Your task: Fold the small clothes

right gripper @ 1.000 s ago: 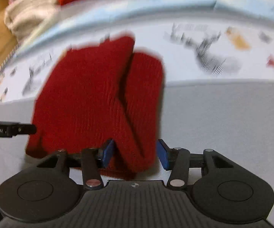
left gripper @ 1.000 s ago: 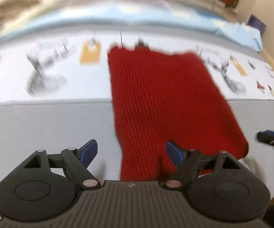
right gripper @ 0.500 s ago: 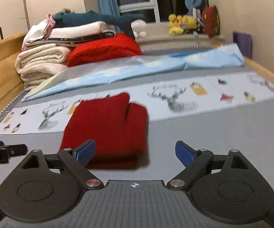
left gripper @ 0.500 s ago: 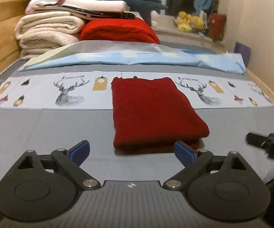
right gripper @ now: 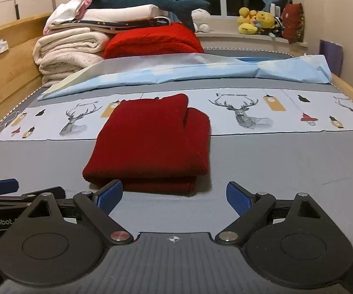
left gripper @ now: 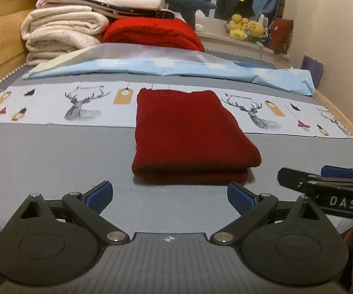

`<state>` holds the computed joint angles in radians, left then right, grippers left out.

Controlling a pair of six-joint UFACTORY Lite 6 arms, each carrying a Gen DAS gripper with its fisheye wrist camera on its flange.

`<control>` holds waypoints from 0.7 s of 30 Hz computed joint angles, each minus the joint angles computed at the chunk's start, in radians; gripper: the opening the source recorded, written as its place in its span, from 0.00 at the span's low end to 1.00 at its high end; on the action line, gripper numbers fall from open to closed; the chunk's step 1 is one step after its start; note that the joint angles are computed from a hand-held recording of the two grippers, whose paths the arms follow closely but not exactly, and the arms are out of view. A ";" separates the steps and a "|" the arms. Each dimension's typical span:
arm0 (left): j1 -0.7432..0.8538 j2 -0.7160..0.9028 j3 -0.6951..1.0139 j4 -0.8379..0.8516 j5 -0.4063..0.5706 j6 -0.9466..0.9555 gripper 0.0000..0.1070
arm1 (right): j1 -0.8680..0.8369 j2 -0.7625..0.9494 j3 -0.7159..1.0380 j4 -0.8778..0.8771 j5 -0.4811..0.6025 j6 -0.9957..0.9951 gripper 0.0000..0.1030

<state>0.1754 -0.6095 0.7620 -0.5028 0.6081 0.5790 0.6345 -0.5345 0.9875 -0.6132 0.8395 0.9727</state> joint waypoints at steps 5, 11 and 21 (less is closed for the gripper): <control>0.008 0.024 0.007 -0.026 -0.013 0.036 0.94 | 0.030 0.038 0.009 -0.036 0.003 0.026 0.89; 0.025 0.040 0.010 -0.067 -0.015 0.067 0.94 | 0.063 0.051 0.009 -0.107 0.009 0.071 0.89; 0.031 0.010 -0.017 -0.101 -0.033 0.111 0.94 | 0.087 0.056 0.012 -0.144 0.019 0.106 0.89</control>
